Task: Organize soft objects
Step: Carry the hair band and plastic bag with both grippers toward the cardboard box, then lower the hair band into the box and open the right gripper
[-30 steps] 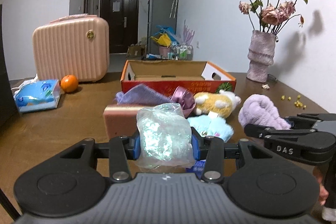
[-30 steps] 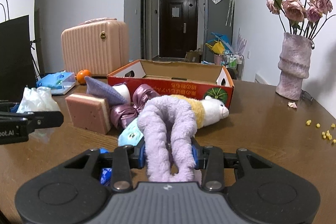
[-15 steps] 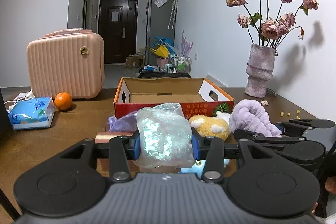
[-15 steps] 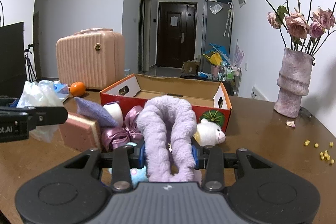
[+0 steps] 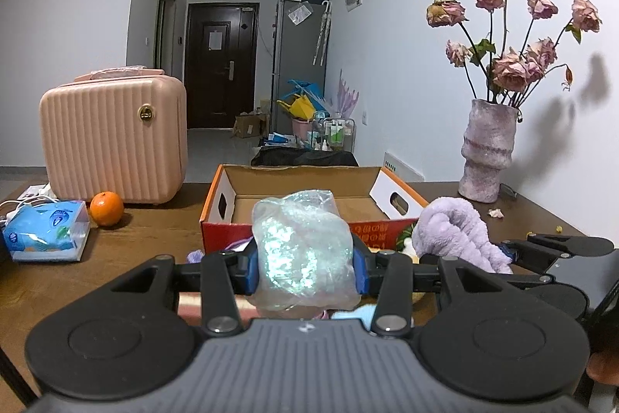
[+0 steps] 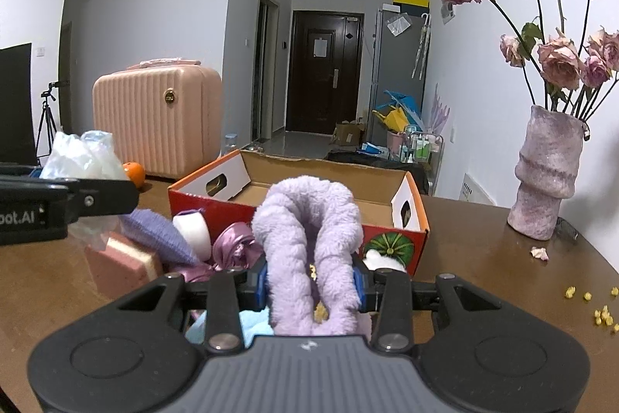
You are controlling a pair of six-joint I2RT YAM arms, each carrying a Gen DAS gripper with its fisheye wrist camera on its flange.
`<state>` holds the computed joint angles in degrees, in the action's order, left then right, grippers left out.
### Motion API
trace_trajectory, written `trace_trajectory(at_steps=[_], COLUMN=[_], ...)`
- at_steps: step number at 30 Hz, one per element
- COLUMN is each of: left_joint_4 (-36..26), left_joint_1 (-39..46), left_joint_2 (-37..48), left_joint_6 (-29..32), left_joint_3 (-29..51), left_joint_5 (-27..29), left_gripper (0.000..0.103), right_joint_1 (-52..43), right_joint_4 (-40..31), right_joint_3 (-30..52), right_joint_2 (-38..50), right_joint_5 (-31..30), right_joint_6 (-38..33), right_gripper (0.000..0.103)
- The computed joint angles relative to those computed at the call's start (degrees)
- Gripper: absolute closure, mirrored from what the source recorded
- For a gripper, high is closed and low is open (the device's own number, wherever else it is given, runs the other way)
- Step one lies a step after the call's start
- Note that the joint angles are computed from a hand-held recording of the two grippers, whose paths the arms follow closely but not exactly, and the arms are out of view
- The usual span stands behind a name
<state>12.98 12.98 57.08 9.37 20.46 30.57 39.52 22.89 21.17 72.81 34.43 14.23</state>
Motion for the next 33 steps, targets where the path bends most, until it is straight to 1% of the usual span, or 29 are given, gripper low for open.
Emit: trace_trajectory(at_steps=[6,13,18,26,33], left_joint_4=[2.79,7.45,9.22,11.84,12.96], left_joint_1=[-2.68,-5.72,-6.93,-9.19,-10.73], left_joint_2=[4.71,11.15,15.83,23.22,28.39], left_joint_6=[-2.45,-5.45,-7.88,-10.10,-11.66], left_joint_3=[2.35,5.64,9.13,14.59,19.21], left_joint_5=[-2.27,-5.51,-7.00,-10.20,-12.23], left_gripper=[0.058,0.059,0.059,0.059,0.059], right_joint_1=[-3.85,-7.88,-10.91,-15.44,-18.05], right_joint_4=[3.38,6.98,8.97,11.19,12.04], right_joint_3=[1.61,3.77,6.08,11.08,16.03], right_joint_2=[2.85,6.78,9.75,14.96,19.50], right_joint_5=[-2.87,-6.21,-8.59,-12.56,-14.14], right_joint_6=[-1.93,-3.84,-5.19,-6.72,-8.50], right_gripper=[0.065,0.065,0.065,0.065,0.065])
